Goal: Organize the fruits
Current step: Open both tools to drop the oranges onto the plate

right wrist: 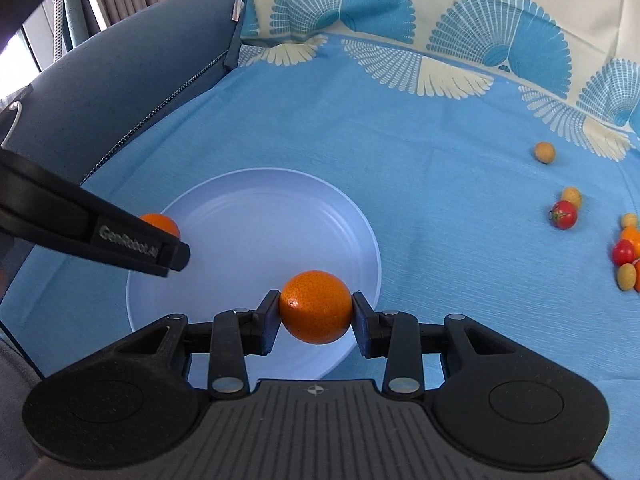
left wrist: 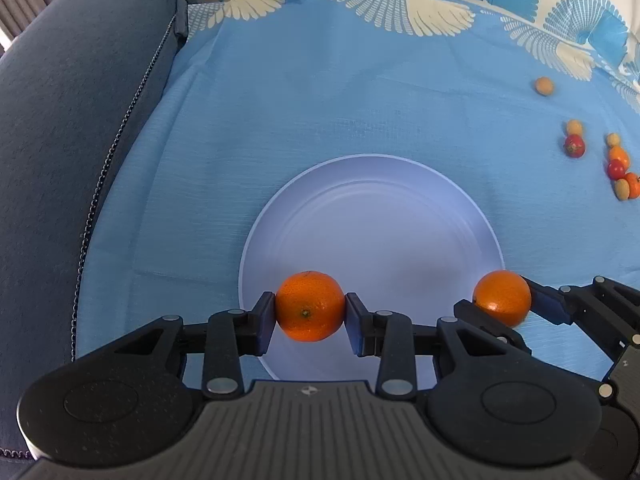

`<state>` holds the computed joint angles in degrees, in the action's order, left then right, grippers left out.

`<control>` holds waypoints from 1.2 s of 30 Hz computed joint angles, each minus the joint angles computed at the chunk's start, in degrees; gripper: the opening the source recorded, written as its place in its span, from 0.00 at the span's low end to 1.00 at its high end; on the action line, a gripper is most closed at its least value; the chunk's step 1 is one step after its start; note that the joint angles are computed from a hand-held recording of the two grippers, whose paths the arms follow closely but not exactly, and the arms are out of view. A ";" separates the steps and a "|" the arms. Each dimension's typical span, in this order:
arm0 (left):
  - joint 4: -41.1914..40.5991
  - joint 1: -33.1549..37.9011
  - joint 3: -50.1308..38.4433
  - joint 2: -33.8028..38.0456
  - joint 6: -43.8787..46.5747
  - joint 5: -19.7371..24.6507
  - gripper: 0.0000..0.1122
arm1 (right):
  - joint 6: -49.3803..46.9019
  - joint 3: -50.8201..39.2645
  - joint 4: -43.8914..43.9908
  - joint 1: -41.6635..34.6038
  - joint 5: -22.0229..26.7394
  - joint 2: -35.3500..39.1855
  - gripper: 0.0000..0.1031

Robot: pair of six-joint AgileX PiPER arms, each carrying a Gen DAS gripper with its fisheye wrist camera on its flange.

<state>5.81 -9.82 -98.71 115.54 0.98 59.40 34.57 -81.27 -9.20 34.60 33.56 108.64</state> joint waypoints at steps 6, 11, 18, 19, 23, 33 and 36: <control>-1.52 0.78 4.01 -4.38 -1.30 -6.11 0.91 | -1.61 0.68 0.06 -0.44 -2.06 -0.62 0.55; 3.61 -0.47 5.71 -8.06 -6.03 -3.04 0.91 | 1.24 1.47 -1.31 0.07 0.12 -3.89 0.83; 5.84 0.83 16.89 -20.10 -8.91 -1.83 0.91 | 6.44 0.95 2.23 1.47 9.74 -10.17 0.93; 5.81 1.17 18.45 -21.98 -8.82 -1.64 0.91 | 7.65 1.12 2.25 1.92 10.72 -11.30 0.95; 4.51 3.00 22.24 -28.24 -7.57 -0.16 0.91 | 11.54 2.45 1.16 4.30 13.15 -16.26 0.96; 7.93 0.49 27.09 -39.72 -10.06 3.05 0.91 | 23.17 4.93 -8.82 14.06 18.98 -25.87 0.97; 9.15 -1.09 29.20 -42.69 -11.28 3.84 0.91 | 26.41 5.45 -11.39 17.20 20.63 -27.84 0.97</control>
